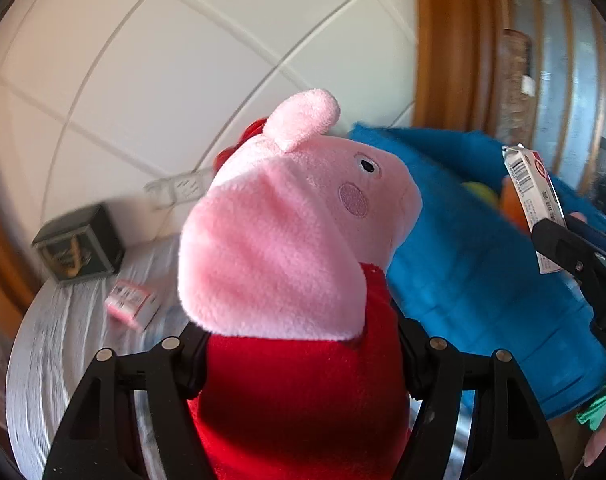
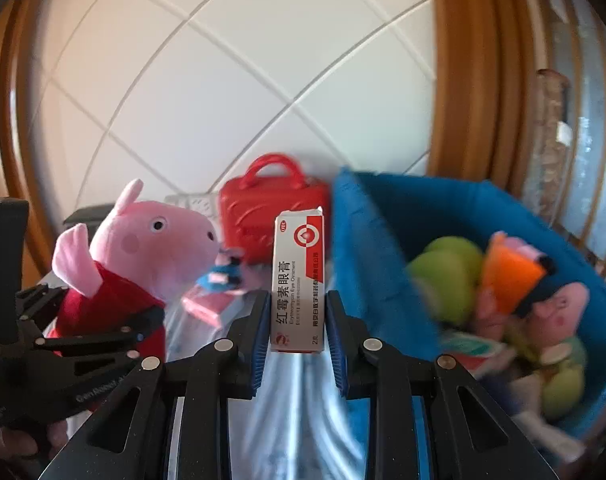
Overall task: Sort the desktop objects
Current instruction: 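Carry the Peppa plush and ointment box to the blue crate and release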
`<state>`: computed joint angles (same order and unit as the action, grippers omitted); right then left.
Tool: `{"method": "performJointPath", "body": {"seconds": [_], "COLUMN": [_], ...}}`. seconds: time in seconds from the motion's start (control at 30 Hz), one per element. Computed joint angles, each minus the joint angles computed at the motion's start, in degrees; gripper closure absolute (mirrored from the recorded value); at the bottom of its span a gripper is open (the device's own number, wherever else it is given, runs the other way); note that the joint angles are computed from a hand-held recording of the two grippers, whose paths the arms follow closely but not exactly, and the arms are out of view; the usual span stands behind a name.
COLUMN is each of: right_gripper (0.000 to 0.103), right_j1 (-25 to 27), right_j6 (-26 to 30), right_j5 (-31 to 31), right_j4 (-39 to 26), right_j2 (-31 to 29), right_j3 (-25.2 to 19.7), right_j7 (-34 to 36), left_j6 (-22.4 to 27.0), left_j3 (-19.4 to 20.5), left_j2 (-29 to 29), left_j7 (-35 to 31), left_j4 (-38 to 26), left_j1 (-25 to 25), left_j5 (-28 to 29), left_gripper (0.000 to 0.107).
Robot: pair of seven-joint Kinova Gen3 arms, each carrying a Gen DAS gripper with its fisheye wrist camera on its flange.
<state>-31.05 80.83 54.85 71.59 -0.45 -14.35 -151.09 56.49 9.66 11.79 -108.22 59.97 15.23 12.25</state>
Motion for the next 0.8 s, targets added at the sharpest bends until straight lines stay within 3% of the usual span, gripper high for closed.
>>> {"method": "performJointPath", "body": {"seconds": [0.27,0.5,0.63,0.8], "right_gripper": [0.076,0.076,0.076,0.076], "right_j1": [5.65,12.73,15.48,18.16], "right_j6": [2.90,0.93,-0.52,-2.73], "right_j5": [2.90,1.10,-1.63,-5.41], "right_j4": [5.54,9.39,10.87,12.97], "right_j2": [-10.06,-18.50,-22.26,-26.04], "right_j3": [-1.96,1.69,5.64,10.12], "right_j7": [0.65,6.53,11.72,15.99], "left_j6": [-4.51,-5.79,-3.39,5.68], "left_j3": [2.36,2.98,2.25,0.01], "left_j2": [-0.44,2.62,5.72,12.62], "left_j7": [7.35,15.72,18.56,19.83], "left_j4": [-5.08,-12.21,-17.09,-27.89], "left_j1": [11.30,23.86,30.51,37.97], "left_j5": [-8.01,-17.23,-21.49,-23.83], "left_gripper": [0.037,0.037,0.037,0.037]}}
